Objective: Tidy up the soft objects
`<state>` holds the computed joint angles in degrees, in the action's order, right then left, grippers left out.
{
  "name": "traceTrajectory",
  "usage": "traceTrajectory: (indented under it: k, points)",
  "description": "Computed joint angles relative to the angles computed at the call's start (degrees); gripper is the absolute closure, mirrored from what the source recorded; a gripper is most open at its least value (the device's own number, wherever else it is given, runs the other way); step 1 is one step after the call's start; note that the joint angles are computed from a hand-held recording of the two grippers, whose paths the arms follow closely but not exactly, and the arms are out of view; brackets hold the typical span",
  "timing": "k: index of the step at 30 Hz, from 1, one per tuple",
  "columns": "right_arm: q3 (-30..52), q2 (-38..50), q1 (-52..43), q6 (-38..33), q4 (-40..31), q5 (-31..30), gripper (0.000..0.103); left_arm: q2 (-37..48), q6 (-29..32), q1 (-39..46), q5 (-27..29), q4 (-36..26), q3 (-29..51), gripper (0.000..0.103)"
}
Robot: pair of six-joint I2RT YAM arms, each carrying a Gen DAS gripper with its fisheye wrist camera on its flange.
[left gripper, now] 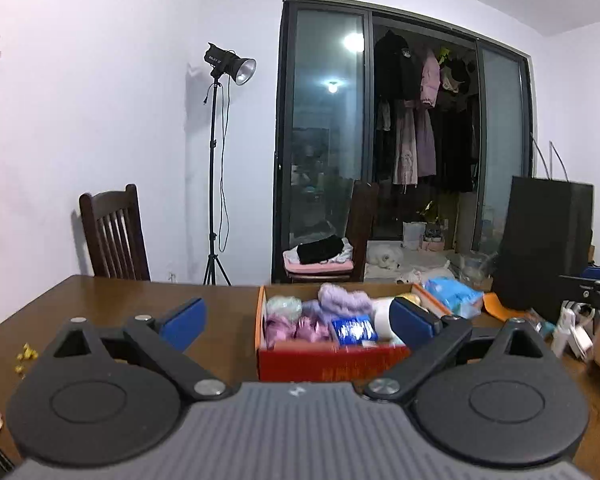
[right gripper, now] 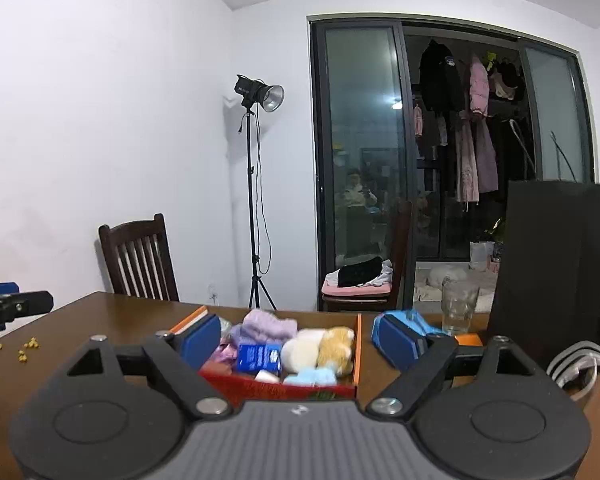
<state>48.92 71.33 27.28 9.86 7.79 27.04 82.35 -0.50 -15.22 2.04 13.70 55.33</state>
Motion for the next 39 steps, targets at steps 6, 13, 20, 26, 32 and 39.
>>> traceTrajectory:
  k: [6, 13, 20, 26, 32, 39]
  points:
    - [-11.56, -9.15, 14.45, 6.46, -1.77, 12.23, 0.017, -17.77, 0.09, 0.62, -0.04, 2.97, -19.9, 0.0]
    - [-17.75, -8.86, 46.03, 33.78, -18.11, 39.89, 0.014, -52.73, -4.27, -4.87, -6.23, -9.04, -43.23, 0.0]
    - [-9.97, 5.66, 56.85, 68.59, -40.95, 46.29, 0.014, -65.28, -3.26, -9.24, -9.97, -21.34, -45.83, 0.0]
    - [-9.27, 5.99, 57.49, 71.24, -43.34, 47.98, 0.014, -63.82, -3.01, -7.37, -8.06, -20.44, -44.79, 0.0]
    - [-10.78, 4.82, 57.0, 64.82, -37.02, 47.65, 0.011, -63.31, -2.87, -7.05, -7.98, -20.28, -44.37, 0.0]
    - [-9.68, 5.64, 57.04, 65.64, -38.51, 48.45, 0.009, -63.06, -2.78, -6.42, -7.5, -20.55, -43.87, 0.0]
